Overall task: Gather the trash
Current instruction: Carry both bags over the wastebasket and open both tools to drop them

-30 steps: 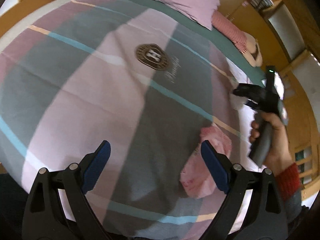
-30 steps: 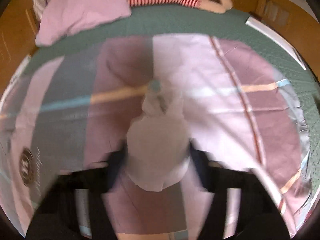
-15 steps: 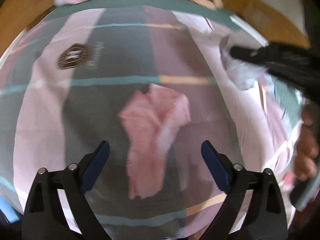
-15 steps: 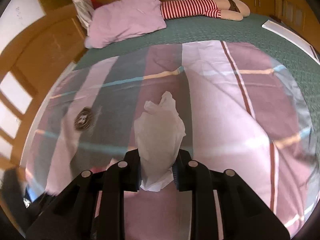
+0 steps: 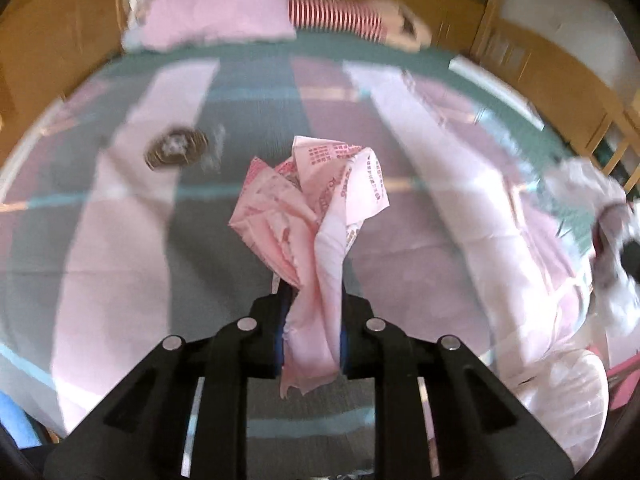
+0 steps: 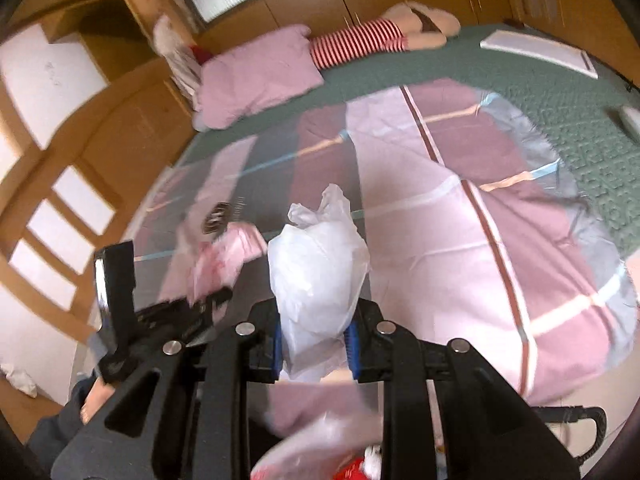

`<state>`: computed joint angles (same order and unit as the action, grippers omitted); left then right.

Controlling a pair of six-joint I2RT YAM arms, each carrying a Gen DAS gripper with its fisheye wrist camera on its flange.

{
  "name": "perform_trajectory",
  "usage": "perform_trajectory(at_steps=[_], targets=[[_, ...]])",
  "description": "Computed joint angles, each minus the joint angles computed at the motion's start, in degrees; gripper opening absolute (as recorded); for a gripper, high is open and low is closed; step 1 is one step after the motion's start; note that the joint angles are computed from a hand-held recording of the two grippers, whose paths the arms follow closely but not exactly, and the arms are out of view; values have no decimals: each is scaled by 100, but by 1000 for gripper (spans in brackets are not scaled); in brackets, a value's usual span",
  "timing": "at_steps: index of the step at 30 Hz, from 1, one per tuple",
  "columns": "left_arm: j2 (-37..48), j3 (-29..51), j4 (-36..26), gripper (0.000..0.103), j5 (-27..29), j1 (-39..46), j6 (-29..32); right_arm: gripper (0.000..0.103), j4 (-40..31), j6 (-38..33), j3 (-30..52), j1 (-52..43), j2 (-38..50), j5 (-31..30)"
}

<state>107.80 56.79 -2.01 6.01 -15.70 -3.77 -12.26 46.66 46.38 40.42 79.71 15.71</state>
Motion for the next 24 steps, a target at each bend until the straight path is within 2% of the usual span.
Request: perform_trajectory(at_steps=[1, 3, 4, 6, 8, 10, 13, 15, 17, 19, 21, 24], targets=[[-186, -115, -122, 20, -74, -15, -111, 25, -295, 103, -64, 269, -345, 215], [-793, -512, -481, 20, 183, -5, -370, 25, -834, 342, -82, 635, -717, 507], [-1124, -721, -563, 20, 311, -55, -362, 25, -1140, 512, -61, 812, -837, 649], [-2038, -1265, -689, 20, 136, -331, -140, 25, -1892, 1087, -37, 1327, -1068, 1006], [-2875, -1660, -905, 20, 187, -554, -5, 25, -2437, 1609, -49, 1775, -1197, 1236], [-3447, -1825, -1236, 20, 446, -677, 3, 25, -2876, 2234, -100, 2224, -1262, 1263], [-3986, -1946, -1652, 20, 651, -909, -62, 25, -3234, 2719, -112, 2689, -1226, 1292], [-4194, -2003, -1805, 20, 567, -1178, -127, 31, -3428, 2880, -49, 2836, -1161, 1299], [-4368, -2090, -1931, 20, 464, -1436, -195, 50, -3594, 3051, -24, 3021, -1267, 1461], [-4542, -2168, -2084, 20, 325, -1722, -291, 60, -3910, 3351, 70, 3290, -1405, 1828], [-4644, -2219, -2185, 20, 189, -1977, -328, 65, -4714, 3992, 386, 3719, -1492, 2422], [-4841, -2263, -2379, 21, -123, -2504, -435, 68, -5722, 4842, 797, 4202, -1396, 2981]])
